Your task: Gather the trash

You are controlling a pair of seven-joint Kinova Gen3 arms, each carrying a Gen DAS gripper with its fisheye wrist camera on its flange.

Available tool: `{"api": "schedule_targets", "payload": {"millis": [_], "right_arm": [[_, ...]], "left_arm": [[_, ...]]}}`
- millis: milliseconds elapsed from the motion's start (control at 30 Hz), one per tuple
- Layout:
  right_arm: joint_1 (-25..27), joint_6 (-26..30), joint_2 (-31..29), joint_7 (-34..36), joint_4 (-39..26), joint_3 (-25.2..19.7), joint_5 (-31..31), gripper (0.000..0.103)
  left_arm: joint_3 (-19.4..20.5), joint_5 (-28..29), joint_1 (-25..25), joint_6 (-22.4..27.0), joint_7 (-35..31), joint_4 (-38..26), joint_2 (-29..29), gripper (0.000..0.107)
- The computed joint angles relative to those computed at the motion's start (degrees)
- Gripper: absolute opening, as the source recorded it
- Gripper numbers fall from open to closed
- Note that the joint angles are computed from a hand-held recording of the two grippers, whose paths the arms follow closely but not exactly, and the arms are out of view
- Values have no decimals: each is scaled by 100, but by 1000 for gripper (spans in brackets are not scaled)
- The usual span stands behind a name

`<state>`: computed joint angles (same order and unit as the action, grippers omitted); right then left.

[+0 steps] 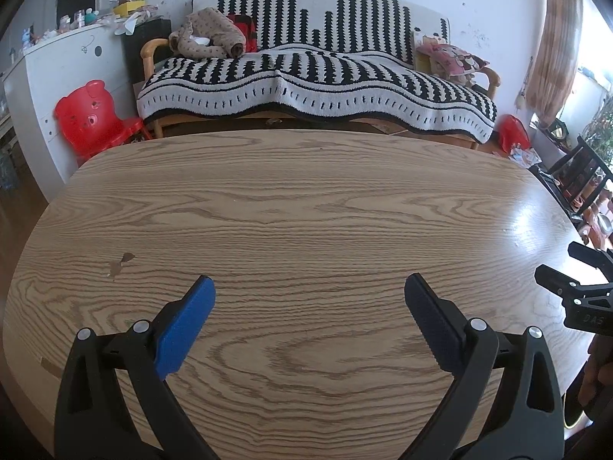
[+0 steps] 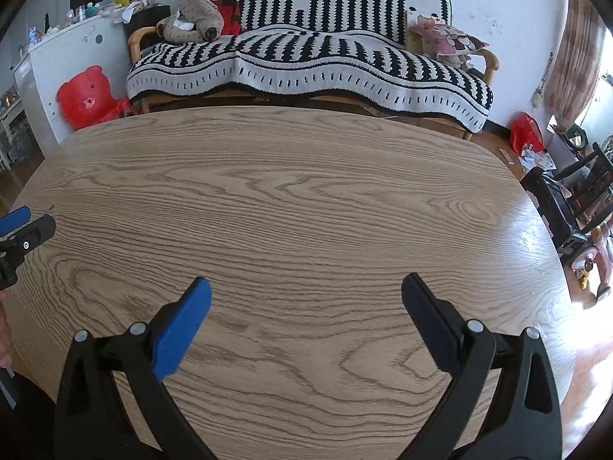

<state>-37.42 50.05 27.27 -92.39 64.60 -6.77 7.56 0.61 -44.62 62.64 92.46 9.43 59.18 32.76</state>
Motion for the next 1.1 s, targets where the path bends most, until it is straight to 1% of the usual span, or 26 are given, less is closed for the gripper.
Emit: {"api": "schedule_targets", "payload": {"millis": [867,1100], "right_arm": [[-29,13,-17,-48,7,13,32,96],[-18,11,-26,-41,15,11,31,96]], "left_arm": [[-32,53,-15,13,-63,-101,45,96],[-6,62,-27,-178,79,40,-33,96]]}}
